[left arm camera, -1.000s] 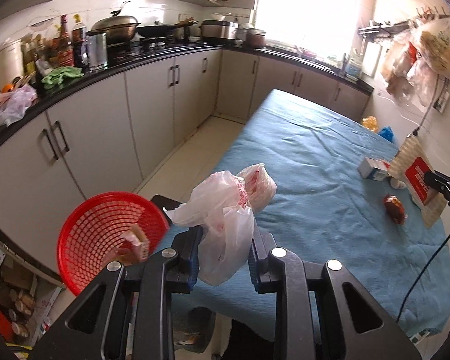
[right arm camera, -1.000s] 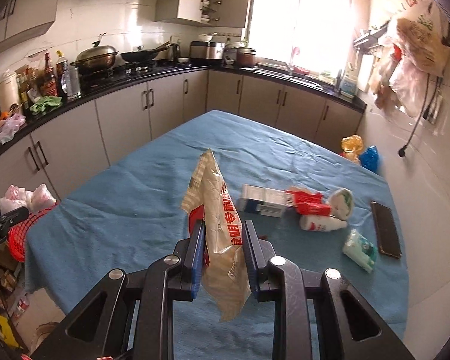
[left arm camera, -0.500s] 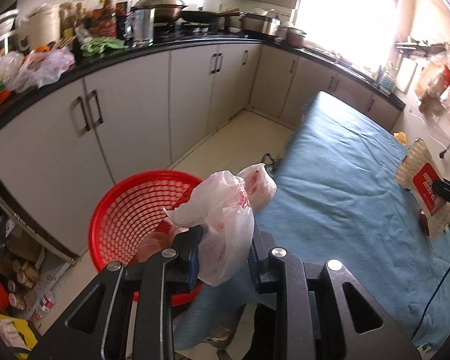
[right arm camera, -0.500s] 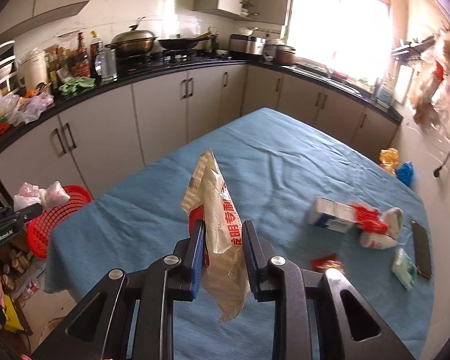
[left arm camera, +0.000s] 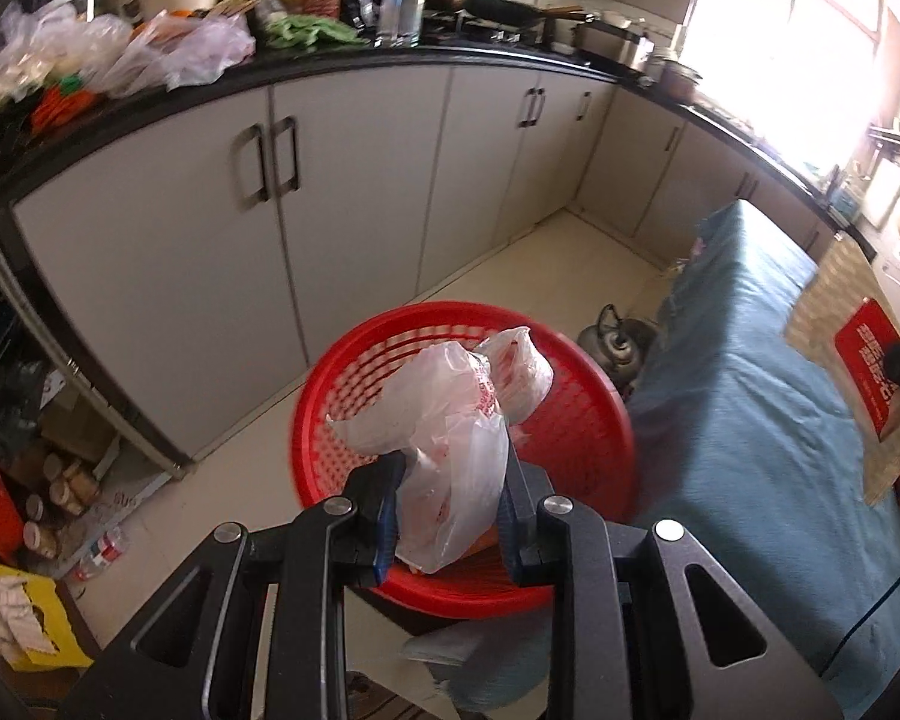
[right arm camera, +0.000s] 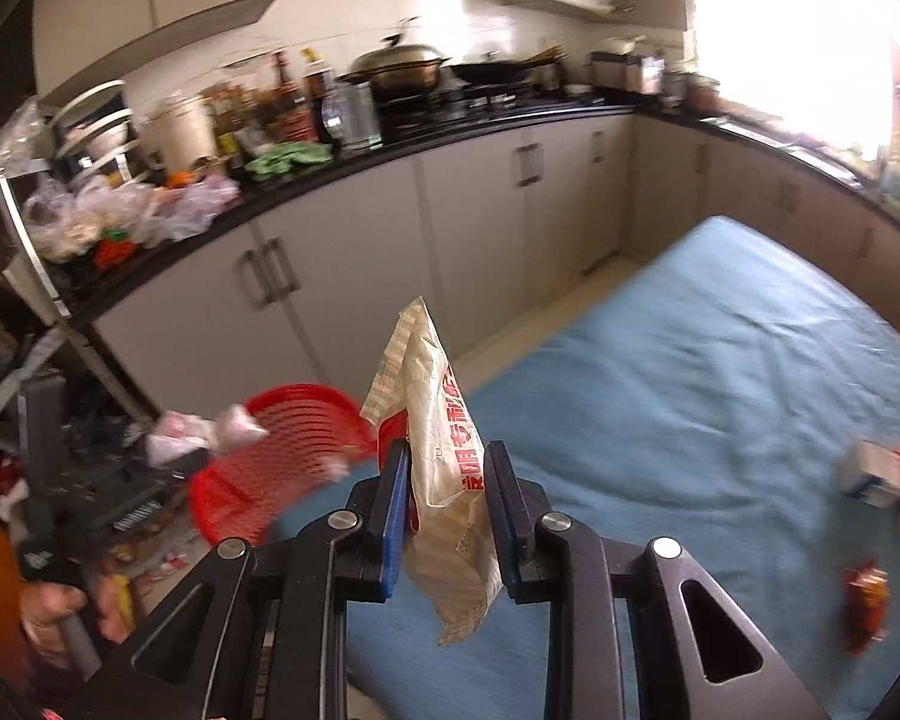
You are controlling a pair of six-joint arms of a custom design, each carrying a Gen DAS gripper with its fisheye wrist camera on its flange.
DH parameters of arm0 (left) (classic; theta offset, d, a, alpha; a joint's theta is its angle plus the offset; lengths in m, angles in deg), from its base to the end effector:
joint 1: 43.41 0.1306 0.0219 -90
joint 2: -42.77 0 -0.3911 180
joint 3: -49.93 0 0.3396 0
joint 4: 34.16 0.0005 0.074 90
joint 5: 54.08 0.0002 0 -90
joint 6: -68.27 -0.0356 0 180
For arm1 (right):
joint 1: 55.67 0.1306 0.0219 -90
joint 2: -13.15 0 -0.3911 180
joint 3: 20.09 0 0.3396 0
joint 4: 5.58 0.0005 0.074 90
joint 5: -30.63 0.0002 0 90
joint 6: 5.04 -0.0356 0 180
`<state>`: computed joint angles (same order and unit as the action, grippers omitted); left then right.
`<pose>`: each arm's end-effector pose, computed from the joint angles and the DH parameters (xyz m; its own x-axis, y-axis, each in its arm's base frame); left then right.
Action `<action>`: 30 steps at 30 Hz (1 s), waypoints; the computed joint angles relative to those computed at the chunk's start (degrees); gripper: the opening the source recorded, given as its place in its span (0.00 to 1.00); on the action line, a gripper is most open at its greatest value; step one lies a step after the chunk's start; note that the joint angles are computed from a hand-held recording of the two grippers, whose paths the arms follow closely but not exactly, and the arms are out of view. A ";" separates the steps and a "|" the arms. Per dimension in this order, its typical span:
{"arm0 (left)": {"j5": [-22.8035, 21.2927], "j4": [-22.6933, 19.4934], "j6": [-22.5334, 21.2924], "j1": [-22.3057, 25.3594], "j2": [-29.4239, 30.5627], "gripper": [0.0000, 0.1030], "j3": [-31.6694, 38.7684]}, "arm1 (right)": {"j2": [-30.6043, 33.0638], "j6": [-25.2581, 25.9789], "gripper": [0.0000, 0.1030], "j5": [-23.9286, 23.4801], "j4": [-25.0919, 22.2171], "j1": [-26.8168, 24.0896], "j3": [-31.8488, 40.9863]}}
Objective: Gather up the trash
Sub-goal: 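Carry both bags to the red basket and open both grippers to drop them, then move both tools back over the table toward the remaining trash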
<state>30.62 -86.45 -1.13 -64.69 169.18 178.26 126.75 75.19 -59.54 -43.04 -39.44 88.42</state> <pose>0.6189 -0.2381 0.3723 -0.7796 -0.0723 -0.6221 0.0344 0.9869 -0.1578 0.5736 0.1666 0.3846 -0.6877 -0.0234 -0.7257 -0.1673 0.9777 0.1270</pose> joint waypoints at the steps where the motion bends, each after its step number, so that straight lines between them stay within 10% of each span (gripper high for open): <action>1: 0.09 -0.07 0.06 0.19 0.09 0.24 -0.11 | 1.30 -0.15 0.26 -1.21 -0.27 0.55 1.39; 16: 2.48 -0.78 0.16 1.28 2.00 0.33 0.52 | 20.39 -2.93 0.26 -11.89 -8.45 4.18 22.94; 30: -2.81 -0.03 -1.77 -0.48 1.13 0.58 0.48 | 15.13 -6.29 0.46 -11.22 -2.37 2.14 14.45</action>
<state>27.81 -86.47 -2.90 -65.17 170.31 178.74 141.88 68.90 -70.76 -45.41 -37.30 102.88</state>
